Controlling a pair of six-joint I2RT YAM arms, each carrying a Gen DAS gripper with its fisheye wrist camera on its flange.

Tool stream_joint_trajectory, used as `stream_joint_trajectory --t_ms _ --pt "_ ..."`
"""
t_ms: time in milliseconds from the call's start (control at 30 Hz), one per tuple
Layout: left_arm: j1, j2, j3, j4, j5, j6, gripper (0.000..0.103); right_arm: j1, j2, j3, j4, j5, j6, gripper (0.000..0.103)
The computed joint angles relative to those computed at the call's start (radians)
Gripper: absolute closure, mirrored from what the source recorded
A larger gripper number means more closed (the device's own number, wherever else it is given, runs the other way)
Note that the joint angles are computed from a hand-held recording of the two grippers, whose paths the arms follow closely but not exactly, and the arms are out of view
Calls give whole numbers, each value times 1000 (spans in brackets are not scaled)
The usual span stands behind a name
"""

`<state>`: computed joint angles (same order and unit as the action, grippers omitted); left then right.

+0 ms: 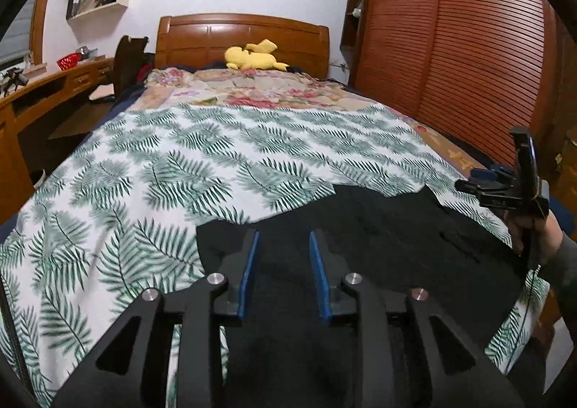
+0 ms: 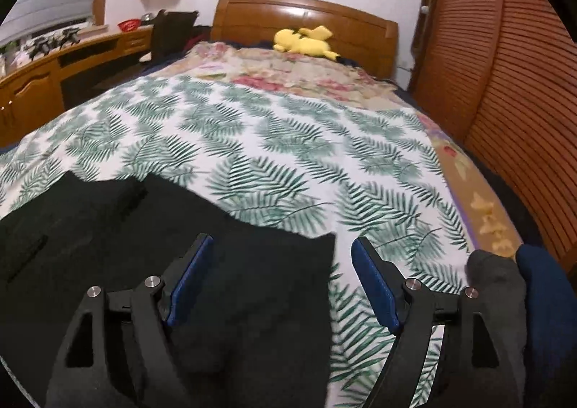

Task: Fold large clothes

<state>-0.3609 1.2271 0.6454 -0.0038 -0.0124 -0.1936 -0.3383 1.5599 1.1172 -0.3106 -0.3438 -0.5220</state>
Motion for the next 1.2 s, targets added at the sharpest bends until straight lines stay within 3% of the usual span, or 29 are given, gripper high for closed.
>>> stream_joint_trajectory --t_ms 267,633,767,1000,1200 --pt "-96 -67 -54 -15 -37 -17 77 1 -155 -135 -111 -14 -42 23" --pt "-350 -120 -115 -43 -192 -91 76 49 -495 -382 -354 -125 -144 29" --pt "-402 -124 -120 -55 -225 -119 76 129 -535 -443 -348 -80 -111 29" --pt "-471 -128 -136 -63 -277 -160 76 181 -503 -563 -209 -6 -80 28" --pt "-485 -94 -133 -54 -286 -164 76 108 -567 -531 -305 -45 -111 29"
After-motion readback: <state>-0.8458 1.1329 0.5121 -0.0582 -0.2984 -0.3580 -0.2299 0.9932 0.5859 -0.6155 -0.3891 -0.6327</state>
